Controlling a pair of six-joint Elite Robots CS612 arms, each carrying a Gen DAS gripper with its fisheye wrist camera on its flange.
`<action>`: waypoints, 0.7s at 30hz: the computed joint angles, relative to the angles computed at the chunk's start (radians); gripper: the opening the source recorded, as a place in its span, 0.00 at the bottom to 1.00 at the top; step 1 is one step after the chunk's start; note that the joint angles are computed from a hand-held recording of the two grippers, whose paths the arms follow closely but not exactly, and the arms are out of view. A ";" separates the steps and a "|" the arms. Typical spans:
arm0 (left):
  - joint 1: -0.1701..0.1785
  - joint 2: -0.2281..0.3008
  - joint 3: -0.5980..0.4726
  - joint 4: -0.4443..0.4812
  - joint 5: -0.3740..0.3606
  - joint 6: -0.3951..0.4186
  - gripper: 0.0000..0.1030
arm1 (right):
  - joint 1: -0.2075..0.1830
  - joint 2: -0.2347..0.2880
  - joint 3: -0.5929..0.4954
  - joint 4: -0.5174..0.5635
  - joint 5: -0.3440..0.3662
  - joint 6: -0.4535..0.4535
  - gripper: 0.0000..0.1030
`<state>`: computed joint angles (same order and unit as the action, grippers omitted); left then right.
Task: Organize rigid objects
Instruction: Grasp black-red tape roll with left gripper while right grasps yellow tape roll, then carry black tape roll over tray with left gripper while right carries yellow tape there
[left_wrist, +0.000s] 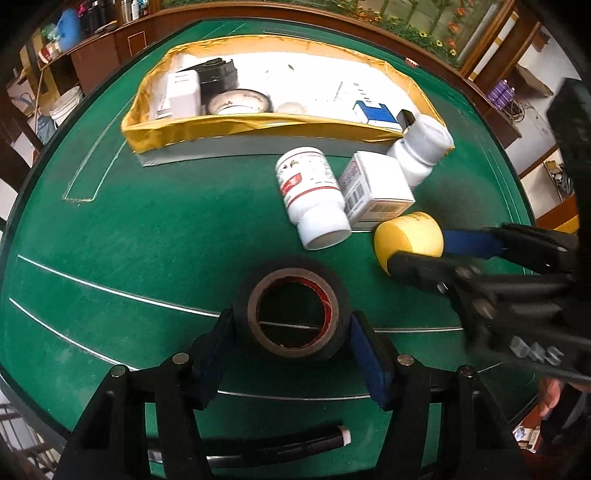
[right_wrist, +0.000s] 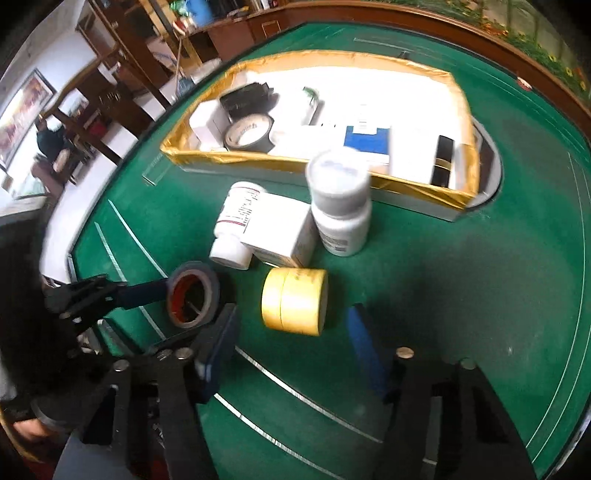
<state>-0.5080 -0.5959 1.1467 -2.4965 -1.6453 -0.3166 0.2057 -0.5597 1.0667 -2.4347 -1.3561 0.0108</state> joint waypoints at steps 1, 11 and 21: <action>0.001 0.000 0.002 -0.003 0.000 0.000 0.64 | 0.002 0.007 -0.012 0.017 -0.003 -0.002 0.32; 0.012 -0.004 0.011 -0.025 -0.023 -0.049 0.64 | -0.003 -0.018 0.028 -0.023 0.019 -0.025 0.32; 0.022 -0.024 0.022 -0.090 -0.033 -0.071 0.64 | -0.020 -0.070 0.090 -0.108 0.038 -0.001 0.31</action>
<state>-0.4859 -0.6199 1.1683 -2.5864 -1.6781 -0.3873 0.1860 -0.6296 1.1567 -2.5429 -1.3182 0.0095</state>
